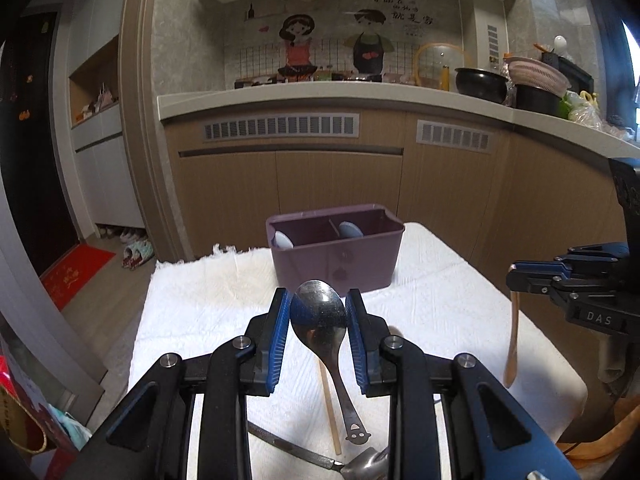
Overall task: Organize utensils
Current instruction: 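Carry the metal spoon in the left tool and wooden spoon in the right tool into the caddy, opening both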
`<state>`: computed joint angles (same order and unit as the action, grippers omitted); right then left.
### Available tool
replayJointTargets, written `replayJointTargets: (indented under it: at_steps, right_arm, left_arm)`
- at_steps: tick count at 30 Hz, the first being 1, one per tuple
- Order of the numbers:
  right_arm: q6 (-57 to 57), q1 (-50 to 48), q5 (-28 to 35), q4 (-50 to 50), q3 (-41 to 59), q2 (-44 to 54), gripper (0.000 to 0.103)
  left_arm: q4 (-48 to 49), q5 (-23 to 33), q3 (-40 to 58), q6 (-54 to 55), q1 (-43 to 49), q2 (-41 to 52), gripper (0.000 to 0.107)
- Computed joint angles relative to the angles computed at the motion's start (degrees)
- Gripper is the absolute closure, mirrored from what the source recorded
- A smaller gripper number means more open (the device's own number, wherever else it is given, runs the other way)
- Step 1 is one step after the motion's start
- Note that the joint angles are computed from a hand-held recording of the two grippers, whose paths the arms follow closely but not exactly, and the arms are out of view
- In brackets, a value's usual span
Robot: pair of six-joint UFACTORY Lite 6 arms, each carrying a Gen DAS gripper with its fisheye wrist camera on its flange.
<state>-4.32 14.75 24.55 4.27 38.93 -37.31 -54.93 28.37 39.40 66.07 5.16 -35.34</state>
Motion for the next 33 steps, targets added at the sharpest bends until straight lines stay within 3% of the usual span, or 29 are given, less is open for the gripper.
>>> replayJointTargets:
  at_steps: [7,14,20,25,33]
  right_arm:
    - [5.4,2.4,-2.3,-6.5,10.7,7.0,0.09]
    - [1.6,0.7,-5.1,-7.7,35.3,23.2,0.09]
    - [-7.8,-2.5,-7.3,2.0,56.7,42.6,0.09]
    - [-9.0,-3.4,-7.7,3.2,67.9,56.6,0.09]
    - [-13.9,-5.1,-6.0,10.9,71.2,70.0,0.09]
  left_arm:
    - [0.1,-4.6,9.9,-2.3,-4.2,7.1,0.082]
    - [2.5,-11.4,33.7,-6.5,-9.2,25.1,0.082]
    - [8.7,-9.4,58.4,-17.3,-10.4,47.0,0.082]
    - [17.4,-6.0,74.6,-26.4,-12.2,64.3,0.082]
    - [23.9,-2.9,83.6,-33.2,-13.4,80.2,0.082]
